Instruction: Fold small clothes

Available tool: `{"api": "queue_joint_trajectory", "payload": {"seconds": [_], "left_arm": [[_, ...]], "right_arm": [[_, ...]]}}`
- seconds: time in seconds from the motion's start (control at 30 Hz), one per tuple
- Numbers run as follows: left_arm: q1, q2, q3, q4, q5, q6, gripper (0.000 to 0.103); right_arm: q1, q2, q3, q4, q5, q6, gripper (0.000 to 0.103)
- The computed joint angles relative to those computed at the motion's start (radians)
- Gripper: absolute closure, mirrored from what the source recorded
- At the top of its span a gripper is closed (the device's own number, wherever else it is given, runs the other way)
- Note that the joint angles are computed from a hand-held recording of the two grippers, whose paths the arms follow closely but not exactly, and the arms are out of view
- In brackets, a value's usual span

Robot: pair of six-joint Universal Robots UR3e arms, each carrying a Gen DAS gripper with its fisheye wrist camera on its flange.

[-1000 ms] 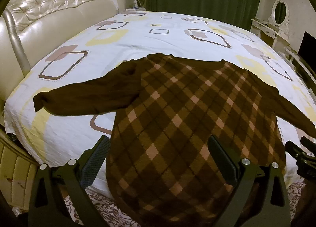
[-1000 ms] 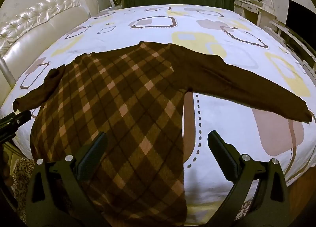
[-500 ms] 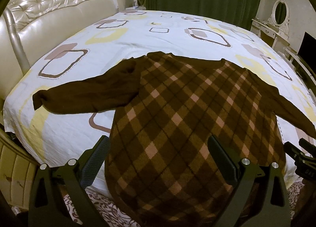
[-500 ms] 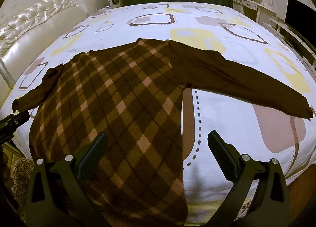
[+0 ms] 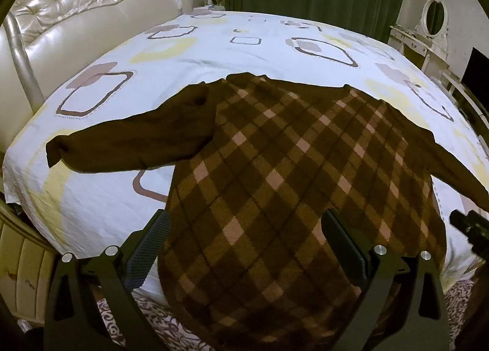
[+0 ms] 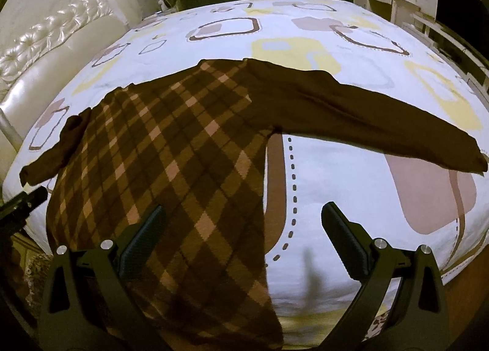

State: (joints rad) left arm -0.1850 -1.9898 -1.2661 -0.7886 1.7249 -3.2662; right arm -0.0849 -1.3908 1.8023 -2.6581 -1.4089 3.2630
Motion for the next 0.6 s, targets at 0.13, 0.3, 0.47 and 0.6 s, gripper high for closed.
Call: {"api": "queue_joint_trajectory", "payload": {"seconds": [0.13,0.3,0.47,0.6], "left_arm": [[-0.003,-0.016,0.030,-0.036,0.028,0.017,0.005],[0.010,-0.006,0.013,-0.022,0.001,0.015,0.005],[0.014,-0.010,0.009,0.001,0.002,0.005,0.005],[0.030,-0.027,0.035,-0.023,0.005,-0.010,0.005]], "right_arm": [[-0.106,-0.057,0.023,0.023,0.095,-0.037,0.002],[-0.409,-0.148,0.067,0.095,0.331,-0.108,0.002],[-0.813,-0.111,0.039,0.198,0.568,-0.150,0.002],[-0.983,0.022,-0.049,0.200,0.554,-0.130,0.022]]}}
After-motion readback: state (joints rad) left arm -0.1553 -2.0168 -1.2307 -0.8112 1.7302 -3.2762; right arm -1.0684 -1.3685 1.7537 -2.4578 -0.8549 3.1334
